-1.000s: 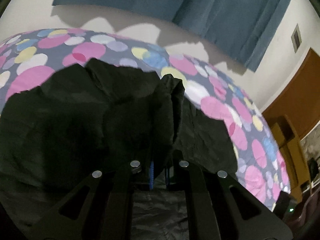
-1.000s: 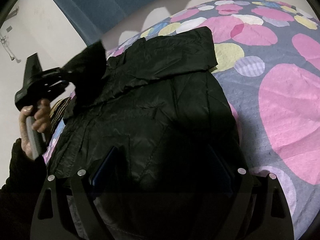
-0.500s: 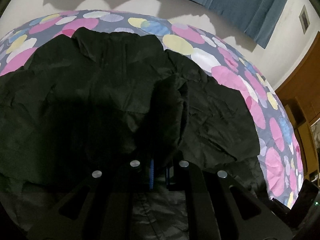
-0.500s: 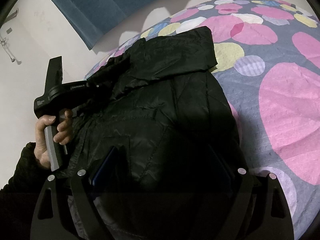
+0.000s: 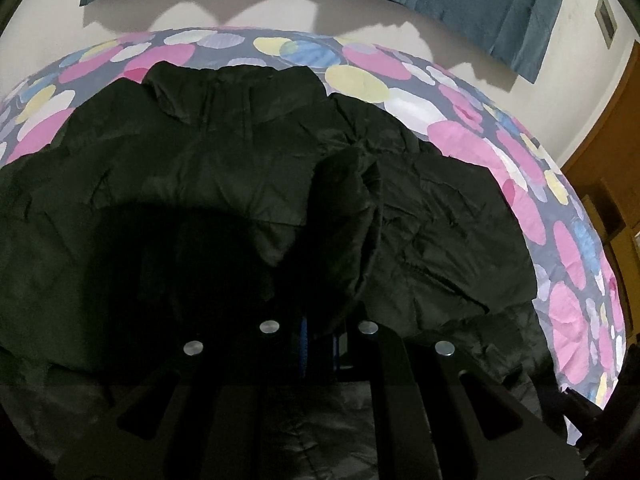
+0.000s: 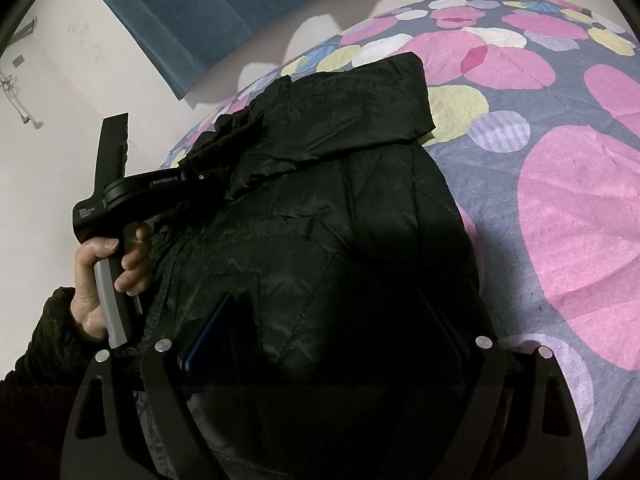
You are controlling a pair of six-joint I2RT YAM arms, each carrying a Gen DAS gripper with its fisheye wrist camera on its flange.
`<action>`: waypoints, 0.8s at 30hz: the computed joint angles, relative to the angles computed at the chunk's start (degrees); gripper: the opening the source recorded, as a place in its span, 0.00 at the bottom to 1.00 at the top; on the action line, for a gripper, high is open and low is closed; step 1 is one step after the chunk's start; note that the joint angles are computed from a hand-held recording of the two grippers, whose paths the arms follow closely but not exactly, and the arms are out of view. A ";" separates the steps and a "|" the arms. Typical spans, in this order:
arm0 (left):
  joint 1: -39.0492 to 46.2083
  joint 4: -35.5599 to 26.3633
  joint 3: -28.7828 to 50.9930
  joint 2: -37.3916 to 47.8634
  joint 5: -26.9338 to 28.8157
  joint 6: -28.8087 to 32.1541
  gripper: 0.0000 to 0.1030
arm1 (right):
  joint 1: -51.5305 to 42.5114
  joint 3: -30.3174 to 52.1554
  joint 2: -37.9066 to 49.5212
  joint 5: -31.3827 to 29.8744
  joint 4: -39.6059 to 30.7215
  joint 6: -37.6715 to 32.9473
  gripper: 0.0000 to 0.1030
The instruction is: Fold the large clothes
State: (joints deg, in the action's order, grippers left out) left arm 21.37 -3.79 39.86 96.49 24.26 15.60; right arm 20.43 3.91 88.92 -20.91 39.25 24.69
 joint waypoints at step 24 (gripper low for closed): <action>36.27 -33.19 25.13 6.62 18.11 24.04 0.48 | 0.80 0.01 -0.97 0.79 -0.57 0.53 0.85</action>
